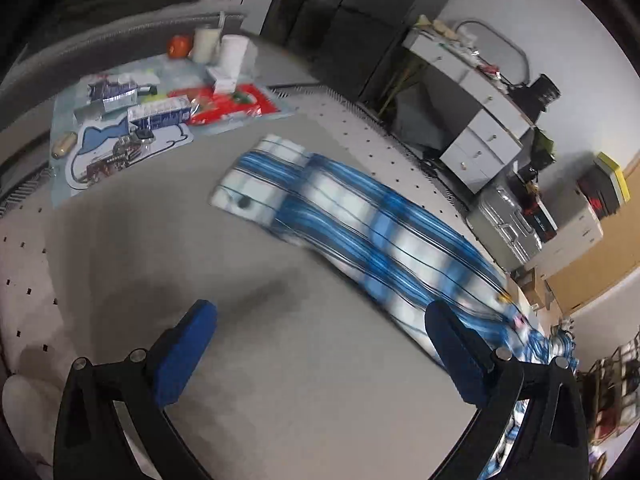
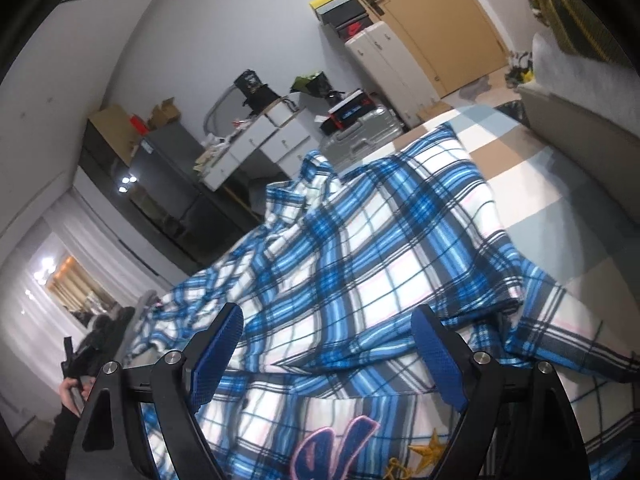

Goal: Fold large clothes

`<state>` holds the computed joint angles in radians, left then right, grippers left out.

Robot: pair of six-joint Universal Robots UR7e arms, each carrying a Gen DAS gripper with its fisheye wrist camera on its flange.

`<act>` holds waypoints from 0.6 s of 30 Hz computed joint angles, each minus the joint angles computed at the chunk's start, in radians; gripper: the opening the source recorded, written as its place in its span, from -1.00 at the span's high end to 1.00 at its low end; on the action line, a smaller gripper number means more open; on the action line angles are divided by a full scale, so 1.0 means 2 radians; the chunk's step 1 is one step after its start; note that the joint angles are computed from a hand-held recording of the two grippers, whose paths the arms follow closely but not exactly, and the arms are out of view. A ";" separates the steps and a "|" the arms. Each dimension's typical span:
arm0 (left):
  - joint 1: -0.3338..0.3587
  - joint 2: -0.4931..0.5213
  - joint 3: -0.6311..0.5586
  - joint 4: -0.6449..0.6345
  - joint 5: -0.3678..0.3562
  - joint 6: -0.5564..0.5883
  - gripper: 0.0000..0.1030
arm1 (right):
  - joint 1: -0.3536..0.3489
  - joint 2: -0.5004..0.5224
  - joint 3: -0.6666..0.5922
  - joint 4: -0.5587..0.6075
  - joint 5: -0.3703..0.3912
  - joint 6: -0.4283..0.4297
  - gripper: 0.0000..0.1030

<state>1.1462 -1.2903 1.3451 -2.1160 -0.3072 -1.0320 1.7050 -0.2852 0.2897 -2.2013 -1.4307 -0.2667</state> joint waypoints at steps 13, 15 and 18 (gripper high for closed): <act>0.040 0.044 -0.115 0.160 -0.017 -0.058 -0.90 | 0.045 -0.124 0.246 -0.115 -0.009 -0.003 -0.70; 0.038 0.055 -0.133 0.202 -0.005 -0.062 -0.80 | 0.052 -0.135 0.265 -0.124 0.005 0.001 -0.70; 0.043 0.067 -0.146 0.222 0.009 -0.052 -0.61 | 0.064 -0.143 0.279 -0.129 0.016 -0.004 -0.70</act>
